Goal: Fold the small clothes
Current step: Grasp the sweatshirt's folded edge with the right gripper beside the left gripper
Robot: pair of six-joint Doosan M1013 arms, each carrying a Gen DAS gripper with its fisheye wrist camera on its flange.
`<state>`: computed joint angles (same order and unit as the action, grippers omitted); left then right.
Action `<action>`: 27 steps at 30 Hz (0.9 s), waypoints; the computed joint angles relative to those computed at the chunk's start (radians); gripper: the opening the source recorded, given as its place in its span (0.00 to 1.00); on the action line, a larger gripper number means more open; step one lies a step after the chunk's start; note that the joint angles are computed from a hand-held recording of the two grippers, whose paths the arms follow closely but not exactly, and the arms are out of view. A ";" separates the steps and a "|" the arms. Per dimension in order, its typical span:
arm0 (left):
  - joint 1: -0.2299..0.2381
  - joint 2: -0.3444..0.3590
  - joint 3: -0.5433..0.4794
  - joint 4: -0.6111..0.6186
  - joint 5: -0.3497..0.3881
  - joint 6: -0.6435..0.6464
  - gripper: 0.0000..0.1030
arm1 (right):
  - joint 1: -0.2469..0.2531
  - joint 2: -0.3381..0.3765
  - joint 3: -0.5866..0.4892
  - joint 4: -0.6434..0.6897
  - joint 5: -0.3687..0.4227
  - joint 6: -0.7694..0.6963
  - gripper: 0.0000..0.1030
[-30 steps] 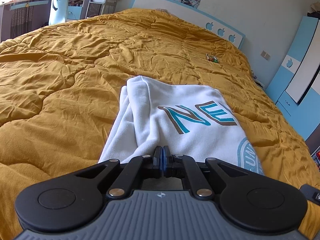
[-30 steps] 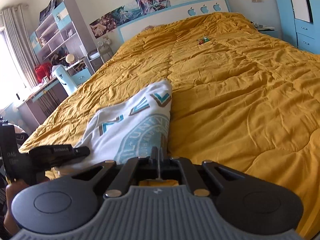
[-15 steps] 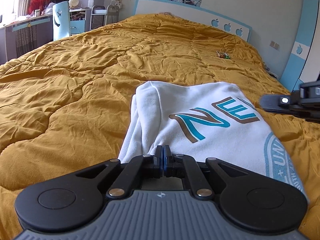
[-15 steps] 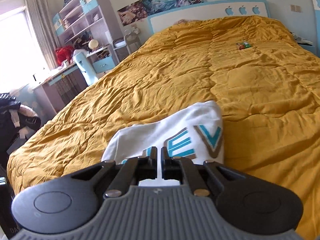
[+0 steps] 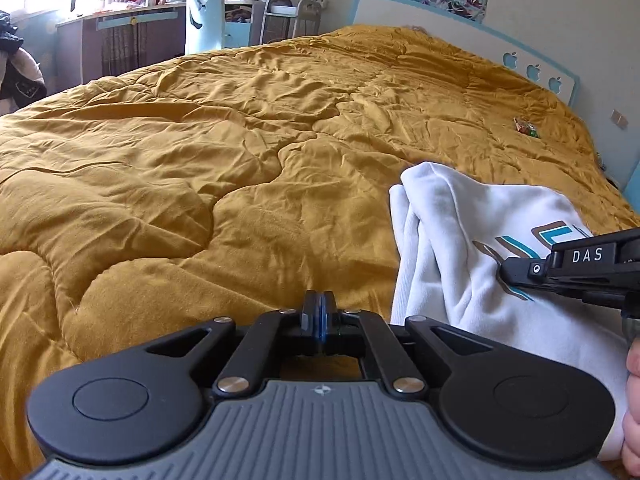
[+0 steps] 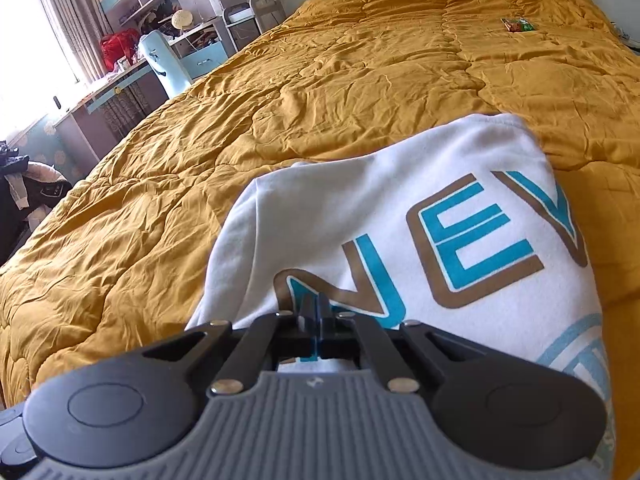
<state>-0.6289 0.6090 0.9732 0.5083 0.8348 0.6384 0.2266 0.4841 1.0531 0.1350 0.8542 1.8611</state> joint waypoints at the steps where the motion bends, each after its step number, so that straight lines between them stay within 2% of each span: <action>1: 0.001 -0.007 0.011 0.000 -0.028 -0.006 0.01 | -0.004 -0.008 0.012 0.015 -0.017 -0.004 0.00; 3: 0.002 -0.024 0.035 0.013 -0.082 -0.044 0.02 | -0.009 -0.032 0.046 0.012 -0.064 -0.006 0.00; 5: 0.002 -0.042 0.057 0.036 -0.150 -0.088 0.02 | -0.012 -0.054 0.072 -0.045 -0.110 0.004 0.00; 7: 0.007 -0.059 0.082 0.030 -0.238 -0.106 0.02 | -0.021 -0.056 0.066 -0.107 -0.097 0.008 0.00; 9: 0.015 -0.072 0.103 -0.044 -0.325 -0.067 0.02 | -0.035 -0.050 0.055 -0.167 -0.082 0.046 0.00; 11: 0.024 -0.073 0.109 -0.176 -0.379 0.041 0.02 | -0.046 -0.040 0.040 -0.237 -0.052 0.109 0.00; 13: 0.027 -0.063 0.097 -0.281 -0.381 0.135 0.02 | -0.073 -0.036 0.038 -0.192 -0.033 0.121 0.00; 18: 0.022 -0.034 0.056 -0.308 -0.310 0.189 0.02 | -0.077 -0.045 0.070 -0.288 -0.024 0.185 0.00; 20: 0.021 -0.031 0.053 -0.299 -0.298 0.184 0.02 | -0.069 -0.043 0.068 -0.346 -0.012 0.220 0.00; 23: 0.017 -0.027 0.049 -0.284 -0.283 0.173 0.02 | -0.040 -0.030 0.038 -0.551 0.044 0.342 0.00; 24: 0.016 -0.026 0.048 -0.281 -0.282 0.173 0.02 | -0.044 -0.036 0.045 -0.563 0.014 0.368 0.00; 25: 0.014 -0.030 0.054 -0.271 -0.288 0.166 0.02 | -0.054 -0.039 0.046 -0.522 -0.018 0.362 0.00; 27: 0.011 -0.030 0.054 -0.264 -0.288 0.170 0.02 | -0.082 -0.026 0.012 -0.359 -0.051 0.268 0.00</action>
